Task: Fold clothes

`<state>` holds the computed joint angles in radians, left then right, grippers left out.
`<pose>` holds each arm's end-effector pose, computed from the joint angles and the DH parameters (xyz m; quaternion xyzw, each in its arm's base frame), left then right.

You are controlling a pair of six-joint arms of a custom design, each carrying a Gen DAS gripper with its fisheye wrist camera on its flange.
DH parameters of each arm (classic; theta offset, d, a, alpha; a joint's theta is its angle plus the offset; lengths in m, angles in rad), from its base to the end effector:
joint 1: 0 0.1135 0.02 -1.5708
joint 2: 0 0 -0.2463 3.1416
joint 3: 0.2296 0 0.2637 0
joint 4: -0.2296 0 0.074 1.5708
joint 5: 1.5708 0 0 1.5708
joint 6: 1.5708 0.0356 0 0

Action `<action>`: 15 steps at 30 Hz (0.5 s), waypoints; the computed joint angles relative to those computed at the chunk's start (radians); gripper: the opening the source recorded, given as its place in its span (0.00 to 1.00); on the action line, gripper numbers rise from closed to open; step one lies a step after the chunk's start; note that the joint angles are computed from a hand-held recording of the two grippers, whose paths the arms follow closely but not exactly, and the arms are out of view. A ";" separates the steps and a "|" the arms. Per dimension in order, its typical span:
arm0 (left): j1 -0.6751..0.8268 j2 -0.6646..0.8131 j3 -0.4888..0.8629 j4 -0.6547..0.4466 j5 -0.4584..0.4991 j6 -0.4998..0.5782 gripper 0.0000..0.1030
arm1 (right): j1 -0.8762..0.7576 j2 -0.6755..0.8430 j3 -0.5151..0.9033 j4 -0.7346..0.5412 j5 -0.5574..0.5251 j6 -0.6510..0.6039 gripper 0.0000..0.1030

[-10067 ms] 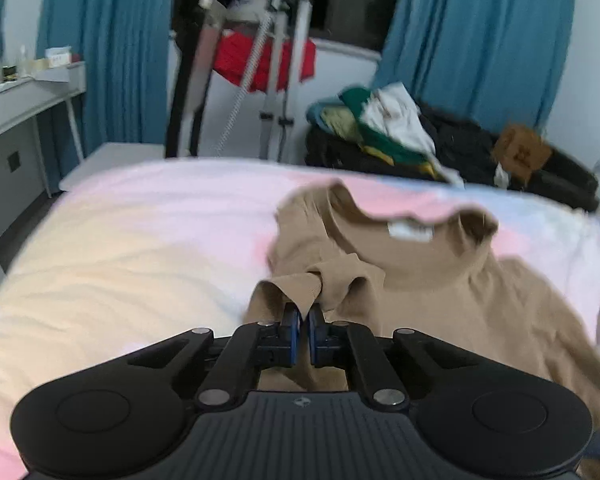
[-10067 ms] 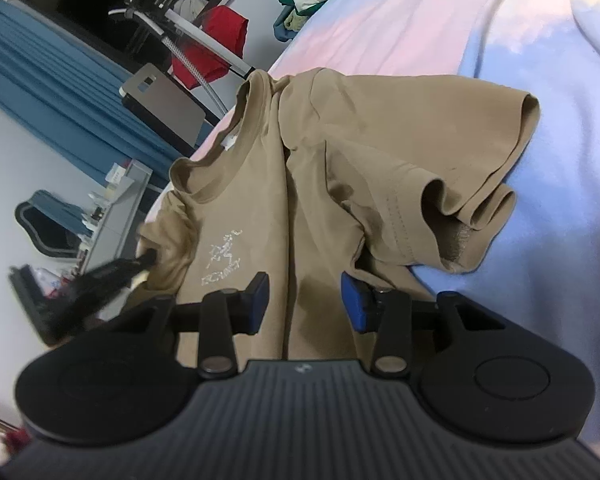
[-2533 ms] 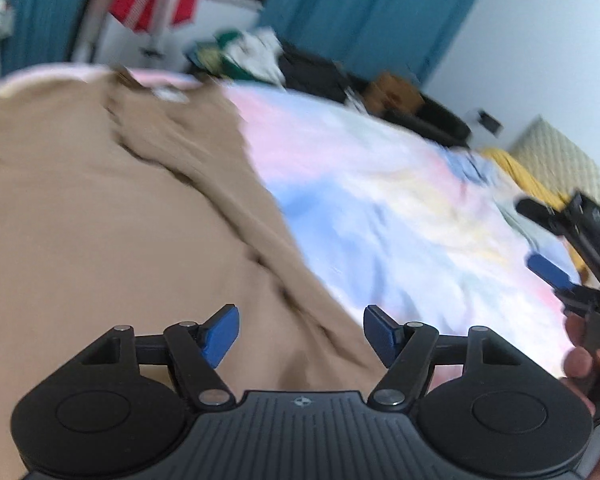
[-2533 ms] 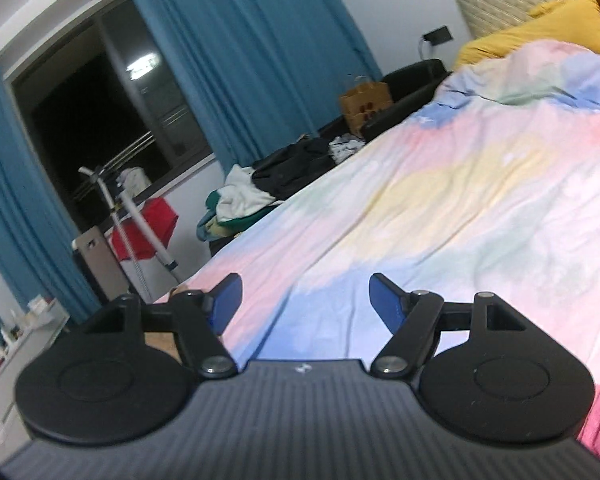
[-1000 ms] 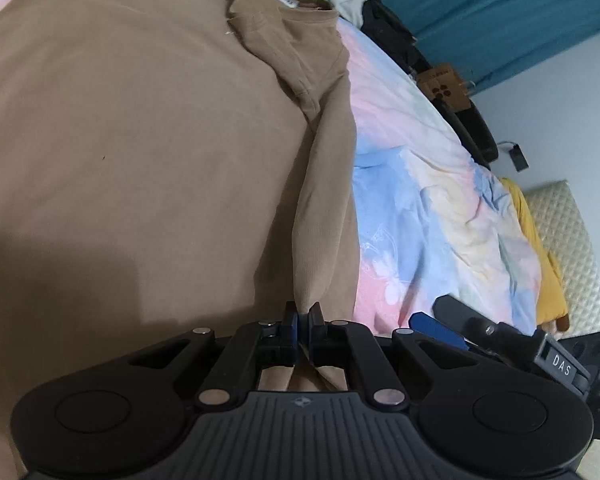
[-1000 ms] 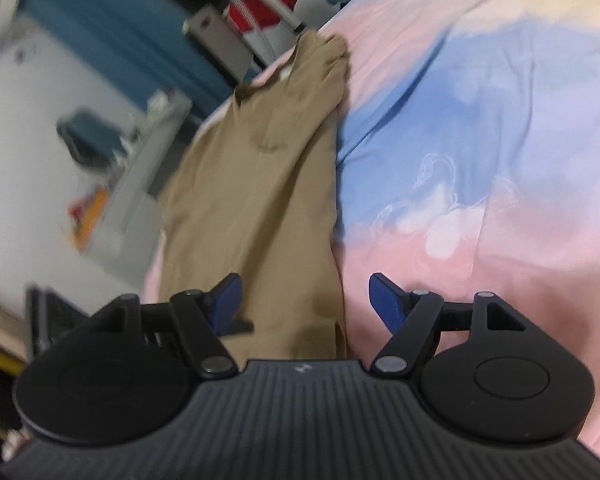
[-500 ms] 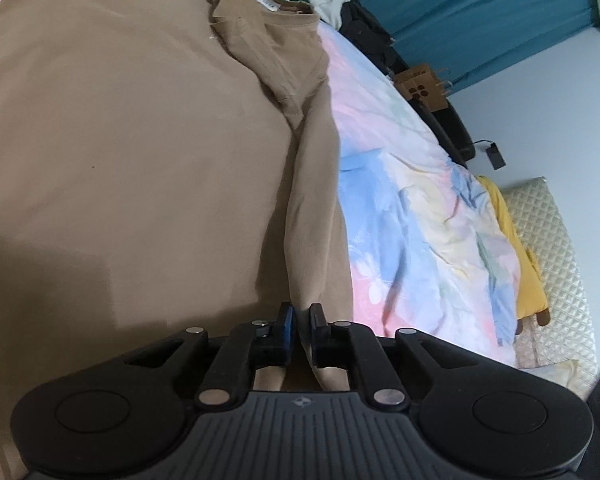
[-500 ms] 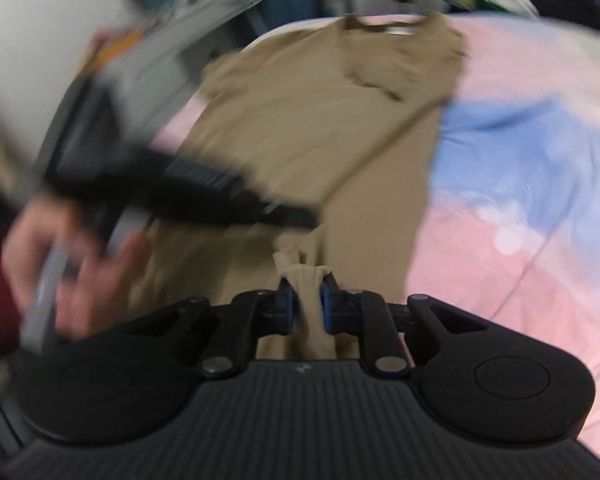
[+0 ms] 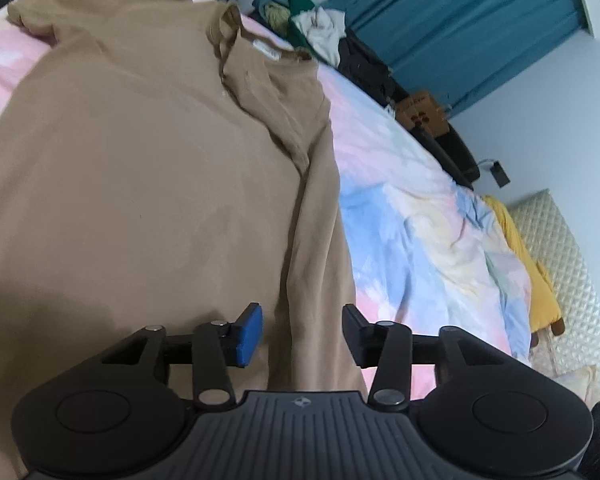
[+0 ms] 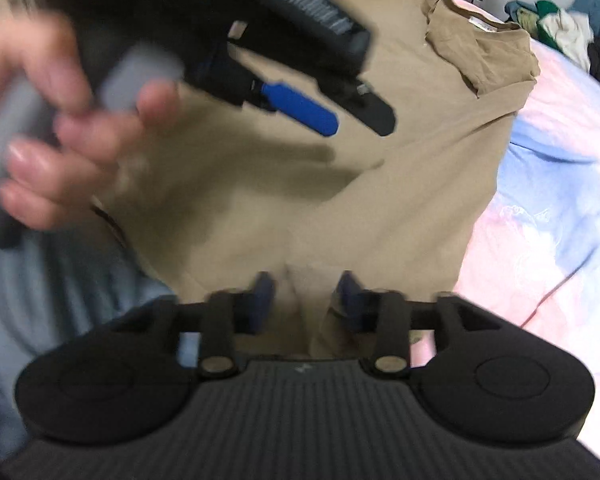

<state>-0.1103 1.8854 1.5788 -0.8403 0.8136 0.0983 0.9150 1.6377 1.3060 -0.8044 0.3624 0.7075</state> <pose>0.3944 -0.0697 0.2377 0.1763 0.8843 -0.3880 0.1909 0.2198 0.2649 0.2351 -0.0608 0.9593 0.0326 0.2737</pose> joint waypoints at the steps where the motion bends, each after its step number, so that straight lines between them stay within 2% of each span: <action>1: 0.003 -0.001 0.004 0.011 0.000 -0.009 0.50 | -0.008 -0.047 -0.030 0.027 -0.012 0.013 0.57; 6: 0.003 -0.009 0.009 0.085 -0.039 -0.060 0.53 | -0.090 -0.178 -0.110 0.148 -0.037 0.069 0.58; 8: 0.000 0.002 0.019 0.107 -0.059 -0.087 0.54 | -0.128 -0.190 -0.117 0.183 0.012 0.052 0.58; 10: -0.002 0.019 0.032 0.123 -0.075 -0.115 0.54 | -0.166 -0.166 -0.108 0.202 0.076 0.103 0.58; 13: -0.005 0.053 0.058 0.158 -0.091 -0.163 0.54 | -0.244 -0.153 -0.174 0.335 0.151 0.198 0.57; 15: -0.011 0.085 0.098 0.175 -0.109 -0.198 0.54 | -0.265 -0.154 -0.267 0.467 0.190 0.284 0.57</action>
